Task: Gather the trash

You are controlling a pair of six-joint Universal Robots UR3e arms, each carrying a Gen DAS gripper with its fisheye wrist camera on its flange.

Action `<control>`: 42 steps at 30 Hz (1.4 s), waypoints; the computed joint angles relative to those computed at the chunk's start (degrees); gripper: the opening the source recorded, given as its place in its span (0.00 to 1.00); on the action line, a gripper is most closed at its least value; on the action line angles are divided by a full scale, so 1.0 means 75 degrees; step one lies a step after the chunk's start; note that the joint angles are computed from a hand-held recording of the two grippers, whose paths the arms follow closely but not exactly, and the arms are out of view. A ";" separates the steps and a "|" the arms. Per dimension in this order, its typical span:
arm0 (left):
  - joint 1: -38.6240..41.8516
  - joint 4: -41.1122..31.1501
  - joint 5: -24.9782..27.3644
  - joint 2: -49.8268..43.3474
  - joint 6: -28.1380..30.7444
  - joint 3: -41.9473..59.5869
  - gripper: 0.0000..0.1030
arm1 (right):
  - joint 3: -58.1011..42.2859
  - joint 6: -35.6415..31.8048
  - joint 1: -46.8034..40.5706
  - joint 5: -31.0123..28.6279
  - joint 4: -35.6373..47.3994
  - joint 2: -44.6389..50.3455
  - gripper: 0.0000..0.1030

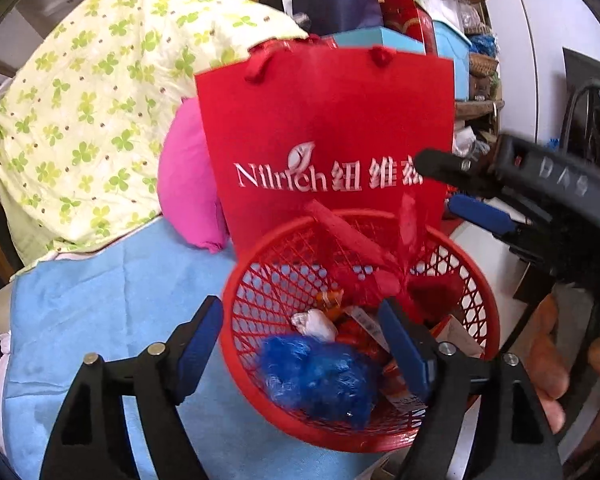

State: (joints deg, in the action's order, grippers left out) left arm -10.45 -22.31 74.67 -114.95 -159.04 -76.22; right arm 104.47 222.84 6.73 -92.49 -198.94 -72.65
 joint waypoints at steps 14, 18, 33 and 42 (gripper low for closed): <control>0.2077 0.0145 0.0252 0.3245 0.0012 -0.2571 0.88 | -0.1224 -0.1803 0.3560 -0.3965 0.1700 0.0037 0.61; 0.2843 0.0407 0.0121 0.4196 -0.0007 -0.3353 0.91 | -0.2085 -0.1650 0.4349 -0.4385 0.3480 -0.0043 0.63; 0.5816 -0.1650 -0.2170 0.7370 0.0944 -0.4763 0.97 | -0.4968 -0.0694 0.6061 -0.6328 0.7372 0.0576 0.64; 0.6766 -0.2953 -0.2783 0.8099 0.1421 -0.4762 0.98 | -0.5837 -0.0398 0.6301 -0.6832 0.7853 0.0976 0.64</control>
